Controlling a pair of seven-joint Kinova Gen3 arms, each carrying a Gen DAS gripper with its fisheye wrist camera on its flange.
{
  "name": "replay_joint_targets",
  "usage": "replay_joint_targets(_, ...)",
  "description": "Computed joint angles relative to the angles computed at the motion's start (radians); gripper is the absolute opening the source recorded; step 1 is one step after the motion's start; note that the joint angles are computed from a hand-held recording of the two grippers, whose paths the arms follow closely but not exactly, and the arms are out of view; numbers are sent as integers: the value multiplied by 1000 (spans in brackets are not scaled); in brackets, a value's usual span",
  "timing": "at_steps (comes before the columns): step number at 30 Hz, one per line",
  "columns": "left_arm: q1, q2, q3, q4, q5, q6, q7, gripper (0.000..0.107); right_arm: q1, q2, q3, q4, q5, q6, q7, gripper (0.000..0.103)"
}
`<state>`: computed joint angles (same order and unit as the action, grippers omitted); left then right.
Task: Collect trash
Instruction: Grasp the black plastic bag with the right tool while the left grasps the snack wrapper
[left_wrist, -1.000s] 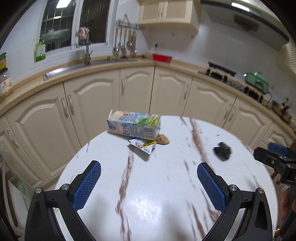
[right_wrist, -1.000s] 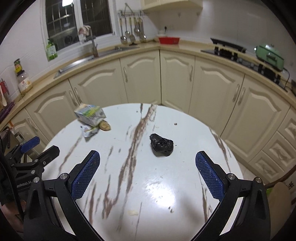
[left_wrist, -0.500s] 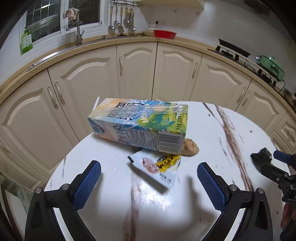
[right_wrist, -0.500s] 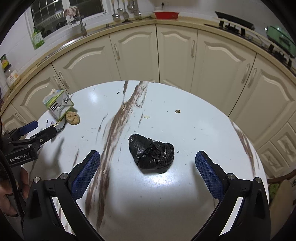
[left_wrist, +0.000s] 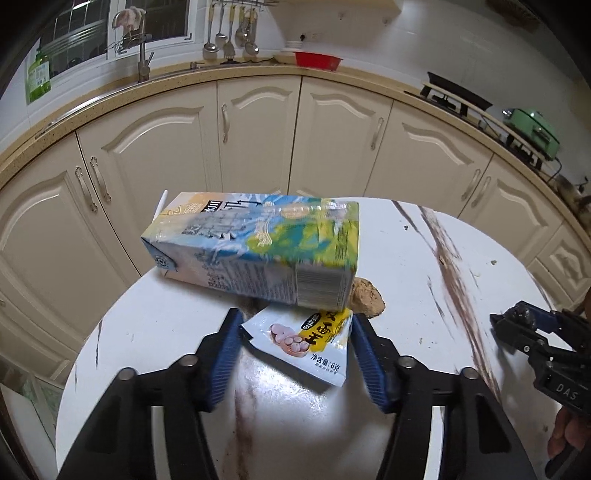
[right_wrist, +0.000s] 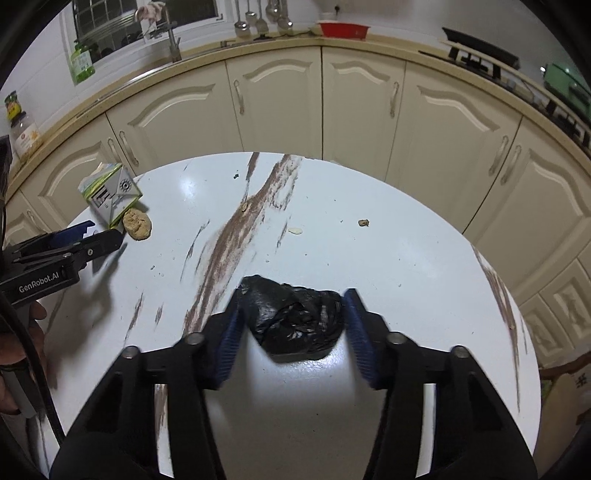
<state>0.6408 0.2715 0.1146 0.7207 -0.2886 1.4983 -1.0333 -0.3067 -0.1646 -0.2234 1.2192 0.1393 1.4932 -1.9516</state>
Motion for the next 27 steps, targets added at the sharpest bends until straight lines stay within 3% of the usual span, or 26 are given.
replay_joint_targets(7,-34,-67,22,116,28,-64,6,48,1,-22,2,22,-20,-21,2,42)
replay_joint_targets(17,-34,-178,92,224,39,-58,73,47,28,-86,27,48,-100,-3,15,41)
replay_joint_targets(27,5,-288,234,284,-25,-19,195,45,84,-211,53,70,-202,57,8,41)
